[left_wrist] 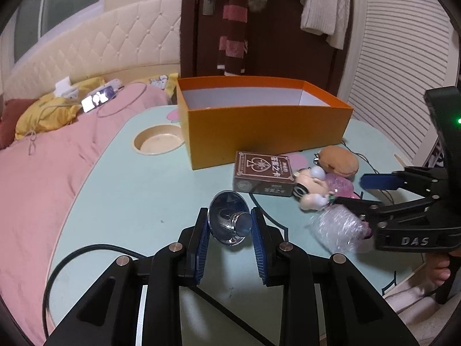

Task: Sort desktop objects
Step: 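Lift the metal ring with the left tool while the right tool grasps the pink heart, then carry the ring with the left tool while the right tool carries the pink heart over the box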

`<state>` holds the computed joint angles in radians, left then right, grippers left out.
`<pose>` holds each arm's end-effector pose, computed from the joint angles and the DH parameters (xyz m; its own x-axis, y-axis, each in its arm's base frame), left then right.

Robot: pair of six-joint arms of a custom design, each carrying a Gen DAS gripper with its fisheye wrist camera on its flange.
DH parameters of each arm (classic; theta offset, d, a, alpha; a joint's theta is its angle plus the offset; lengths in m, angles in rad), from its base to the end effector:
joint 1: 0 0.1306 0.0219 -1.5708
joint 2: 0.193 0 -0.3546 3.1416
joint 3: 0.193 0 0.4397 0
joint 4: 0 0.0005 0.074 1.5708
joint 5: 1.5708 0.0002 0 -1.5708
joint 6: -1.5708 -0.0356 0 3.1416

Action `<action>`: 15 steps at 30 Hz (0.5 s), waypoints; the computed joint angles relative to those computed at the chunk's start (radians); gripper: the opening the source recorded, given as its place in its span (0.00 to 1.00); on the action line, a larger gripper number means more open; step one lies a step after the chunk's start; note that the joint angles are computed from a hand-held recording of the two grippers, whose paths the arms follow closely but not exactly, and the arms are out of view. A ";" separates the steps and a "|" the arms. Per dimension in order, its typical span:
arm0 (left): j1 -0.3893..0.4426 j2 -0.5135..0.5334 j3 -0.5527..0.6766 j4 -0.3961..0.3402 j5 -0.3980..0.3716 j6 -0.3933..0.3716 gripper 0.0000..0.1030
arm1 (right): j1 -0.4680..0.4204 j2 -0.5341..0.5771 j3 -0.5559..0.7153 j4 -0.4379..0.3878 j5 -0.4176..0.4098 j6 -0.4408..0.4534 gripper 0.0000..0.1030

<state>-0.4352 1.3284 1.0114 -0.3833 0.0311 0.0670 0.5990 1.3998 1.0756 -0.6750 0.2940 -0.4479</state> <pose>0.4580 -0.2147 0.2769 -0.6127 0.2111 -0.7616 0.4028 0.9125 -0.0712 0.4230 0.2757 0.2540 -0.8037 -0.0468 -0.5932 -0.0689 0.9975 0.0146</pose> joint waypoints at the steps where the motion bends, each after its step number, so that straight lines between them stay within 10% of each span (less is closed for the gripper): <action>1: 0.001 0.001 0.000 -0.002 0.003 0.002 0.26 | 0.002 0.013 0.013 -0.004 -0.001 0.009 0.67; 8: 0.004 -0.001 -0.002 -0.006 0.019 0.001 0.26 | 0.000 0.067 0.062 0.017 -0.012 0.060 0.39; 15: -0.015 -0.009 -0.014 0.023 -0.007 0.019 0.26 | 0.020 0.023 0.011 0.041 0.023 0.046 0.39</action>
<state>-0.4503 1.3194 0.9978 -0.3601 0.0238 0.0864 0.6190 1.4233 1.0866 -0.6341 0.3170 -0.4020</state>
